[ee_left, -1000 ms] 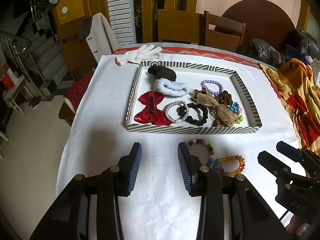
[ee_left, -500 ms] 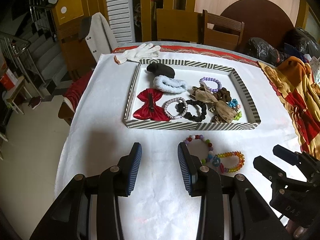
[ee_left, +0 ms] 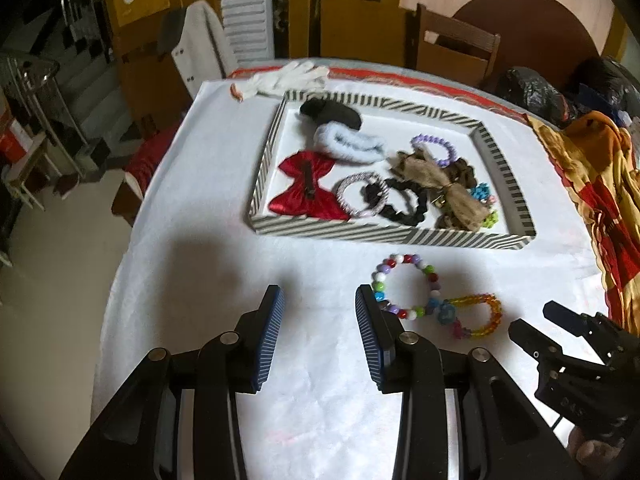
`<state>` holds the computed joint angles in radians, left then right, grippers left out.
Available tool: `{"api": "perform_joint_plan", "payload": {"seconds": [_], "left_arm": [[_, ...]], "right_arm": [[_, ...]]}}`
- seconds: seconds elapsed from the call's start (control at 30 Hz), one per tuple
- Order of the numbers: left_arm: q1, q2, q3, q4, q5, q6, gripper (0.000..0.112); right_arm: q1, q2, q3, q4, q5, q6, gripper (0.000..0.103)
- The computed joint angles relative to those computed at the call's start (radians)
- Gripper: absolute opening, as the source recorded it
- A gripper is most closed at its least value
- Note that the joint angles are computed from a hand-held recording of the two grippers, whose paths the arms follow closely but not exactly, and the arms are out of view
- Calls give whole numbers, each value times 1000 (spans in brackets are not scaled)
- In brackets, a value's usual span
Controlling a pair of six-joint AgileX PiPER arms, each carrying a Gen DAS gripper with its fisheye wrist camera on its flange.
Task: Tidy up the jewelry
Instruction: 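Move both tools back toward the multicolour and rainbow beaded bracelets, then grasp the multicolour beaded bracelet with the left tool while the right tool grasps the rainbow bracelet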
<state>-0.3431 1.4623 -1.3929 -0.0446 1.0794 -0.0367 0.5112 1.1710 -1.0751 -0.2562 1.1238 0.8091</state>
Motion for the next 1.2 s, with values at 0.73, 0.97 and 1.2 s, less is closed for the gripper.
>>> {"api": "perform_joint_plan", "payload": {"seconds": [0.73,0.97,1.2], "left_arm": [[-65,237,-72,-86,-28,-36,35],[-147,276,-72,51,-62,-104,35],[-112,282,-79,-42,-75,9,4]], "right_arm": [[-137,84,136,-5,-183,-162,20],[-210,54,149,69,-200,-267,12],[-293,24,146,204,-222,-377,9]]}}
